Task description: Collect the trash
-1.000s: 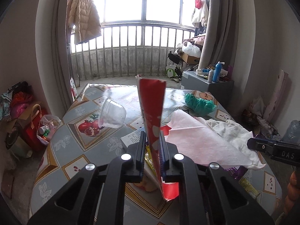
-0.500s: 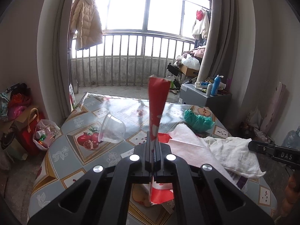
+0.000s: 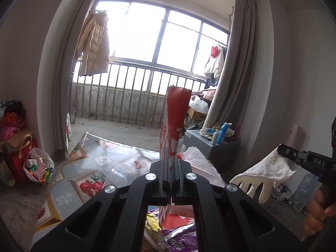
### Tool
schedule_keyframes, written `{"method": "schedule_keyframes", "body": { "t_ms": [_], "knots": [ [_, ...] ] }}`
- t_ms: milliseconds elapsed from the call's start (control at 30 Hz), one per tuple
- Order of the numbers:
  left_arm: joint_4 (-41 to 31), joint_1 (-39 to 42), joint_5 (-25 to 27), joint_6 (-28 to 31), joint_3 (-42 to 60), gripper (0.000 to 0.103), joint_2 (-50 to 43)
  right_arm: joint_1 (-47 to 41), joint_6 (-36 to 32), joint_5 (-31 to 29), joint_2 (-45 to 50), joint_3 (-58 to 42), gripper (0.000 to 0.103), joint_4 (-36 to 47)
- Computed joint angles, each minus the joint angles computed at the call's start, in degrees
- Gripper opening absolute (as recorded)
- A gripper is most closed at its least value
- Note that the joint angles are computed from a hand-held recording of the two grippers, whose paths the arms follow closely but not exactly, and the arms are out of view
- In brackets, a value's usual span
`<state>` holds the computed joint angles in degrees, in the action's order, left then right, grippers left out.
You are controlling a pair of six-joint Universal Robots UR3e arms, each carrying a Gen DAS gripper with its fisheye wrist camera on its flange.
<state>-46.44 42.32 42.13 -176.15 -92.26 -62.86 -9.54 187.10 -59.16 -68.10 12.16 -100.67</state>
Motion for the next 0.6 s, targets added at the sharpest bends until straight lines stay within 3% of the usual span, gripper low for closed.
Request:
{"method": "schedule_keyframes", "body": {
  "t_ms": [133,233,333,467,600],
  "knots": [
    [-6.7,-0.5,-3.8,1.5,4.3,0.0,1.3,-8.2,-0.5,4.5,-14.0,20.0,0.0,-8.6],
    [-9.5,-6.3,-2.4,0.8,7.7,0.0,0.0,-16.6,-2.3,9.1,-22.5,30.0,0.0,-9.5],
    [-10.1,-16.9,2.4,-1.8,11.8,0.0,-4.4,-27.5,-5.9,15.7,-31.2,38.6,0.0,-7.2],
    [-8.1,-29.9,9.2,-5.6,14.9,0.0,-10.6,-43.4,-15.9,25.6,-40.5,44.5,0.0,5.4],
    [-7.0,-37.7,15.5,-6.5,17.8,0.0,-16.3,-54.8,-28.9,30.2,-46.0,44.9,0.0,23.3]
  ]
}}
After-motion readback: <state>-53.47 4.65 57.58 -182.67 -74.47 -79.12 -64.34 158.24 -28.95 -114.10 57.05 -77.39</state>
